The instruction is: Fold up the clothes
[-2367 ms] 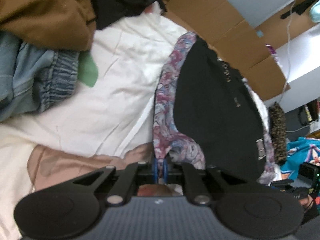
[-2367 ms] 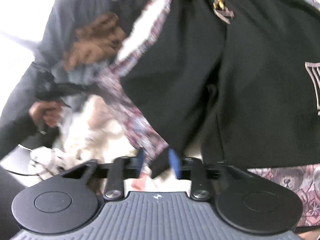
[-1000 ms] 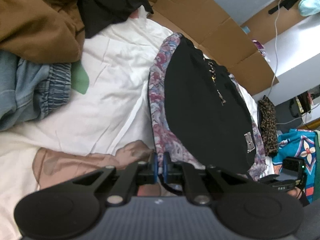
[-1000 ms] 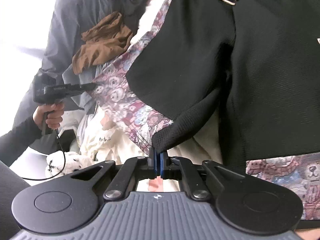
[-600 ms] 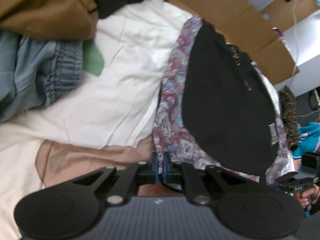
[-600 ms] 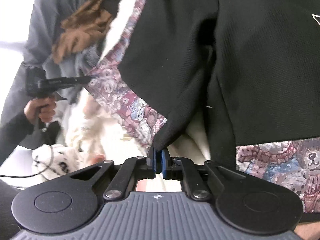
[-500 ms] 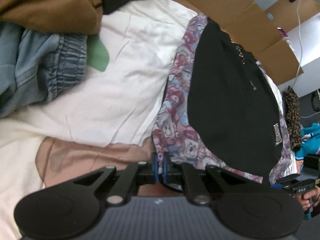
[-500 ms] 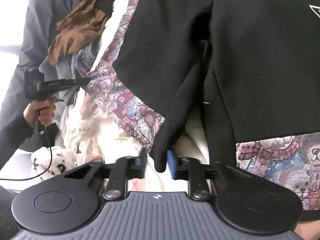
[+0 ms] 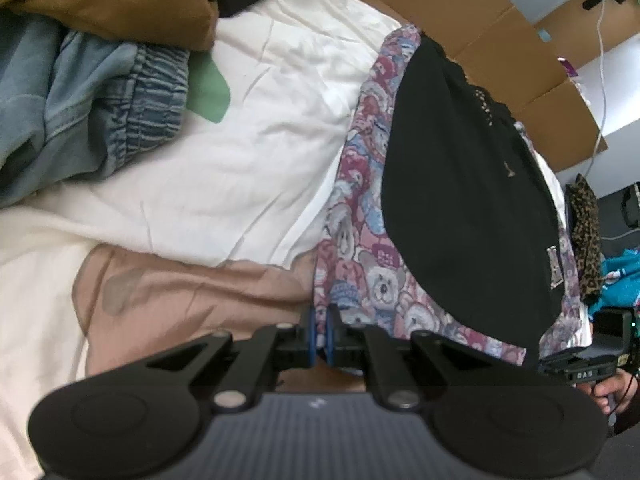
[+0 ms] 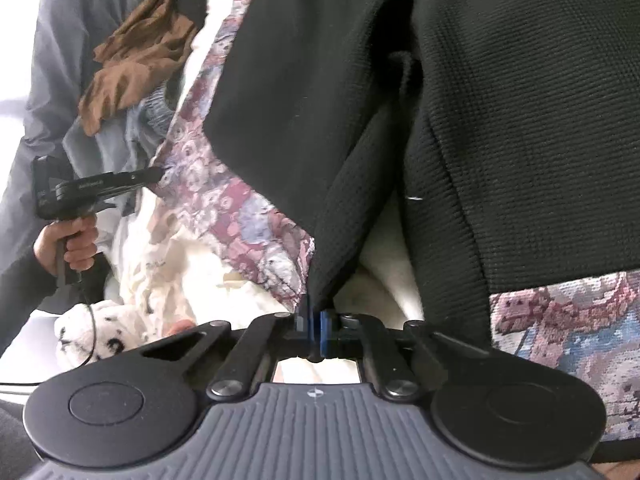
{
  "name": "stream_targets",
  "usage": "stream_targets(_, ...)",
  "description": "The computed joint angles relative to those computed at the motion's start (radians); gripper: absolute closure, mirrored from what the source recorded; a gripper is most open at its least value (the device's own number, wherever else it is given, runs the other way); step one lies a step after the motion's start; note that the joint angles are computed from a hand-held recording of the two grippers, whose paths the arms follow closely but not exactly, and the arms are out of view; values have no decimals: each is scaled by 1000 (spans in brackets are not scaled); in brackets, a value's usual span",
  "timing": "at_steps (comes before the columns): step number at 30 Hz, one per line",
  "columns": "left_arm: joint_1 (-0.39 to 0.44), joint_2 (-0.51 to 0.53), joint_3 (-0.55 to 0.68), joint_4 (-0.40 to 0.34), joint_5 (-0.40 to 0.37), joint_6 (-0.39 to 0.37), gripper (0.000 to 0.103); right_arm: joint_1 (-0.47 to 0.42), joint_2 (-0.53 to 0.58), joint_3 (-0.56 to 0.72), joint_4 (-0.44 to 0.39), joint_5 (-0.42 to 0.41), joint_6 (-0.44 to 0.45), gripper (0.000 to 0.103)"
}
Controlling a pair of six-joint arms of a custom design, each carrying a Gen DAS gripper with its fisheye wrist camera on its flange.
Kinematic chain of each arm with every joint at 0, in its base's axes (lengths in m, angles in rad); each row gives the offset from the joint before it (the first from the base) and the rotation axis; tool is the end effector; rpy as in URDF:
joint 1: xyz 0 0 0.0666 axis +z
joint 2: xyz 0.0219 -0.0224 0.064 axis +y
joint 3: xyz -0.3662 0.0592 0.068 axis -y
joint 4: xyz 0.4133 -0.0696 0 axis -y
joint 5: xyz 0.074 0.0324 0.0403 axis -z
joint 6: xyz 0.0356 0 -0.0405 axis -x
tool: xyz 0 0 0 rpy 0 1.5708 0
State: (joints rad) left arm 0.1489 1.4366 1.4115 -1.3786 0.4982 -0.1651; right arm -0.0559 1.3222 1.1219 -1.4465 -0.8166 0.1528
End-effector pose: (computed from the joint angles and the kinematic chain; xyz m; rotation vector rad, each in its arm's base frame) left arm 0.4681 0.0526 0.3884 0.0831 2.8242 -0.6728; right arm 0.3959 0.0034 0.3220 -0.0918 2.8681 1.2458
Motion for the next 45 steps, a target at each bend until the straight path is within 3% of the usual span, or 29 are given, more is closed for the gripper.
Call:
stream_targets(5, 8, -1, 9, -4, -9, -7, 98, -5, -2, 7, -29, -33, 30, 103)
stream_targets(18, -7, 9, -2, 1, -73, -18, 98, 47, -1, -15, 8, 18, -25, 102)
stream_targets(23, -8, 11, 12, -17, -134, 8, 94, 38, -27, -11, 16, 57, -31, 91)
stream_targets(25, -3, 6, 15, -9, -153, 21, 93, 18, -47, -14, 22, 53, -41, 73)
stream_targets(27, 3, 2, 23, -4, -170, 30, 92, -7, -70, -19, 30, 54, -50, 67)
stream_targets(33, 2, -3, 52, 43, -177, 55, 91, -95, -114, -10, 40, 66, -63, 67)
stream_targets(36, -24, 20, 74, 67, -169, 68, 85, -140, -115, 1, 73, 73, -82, 66)
stream_targets(45, -137, 133, 189, 128, -128, 74, 71, -204, -68, 73, 164, 204, -94, 62)
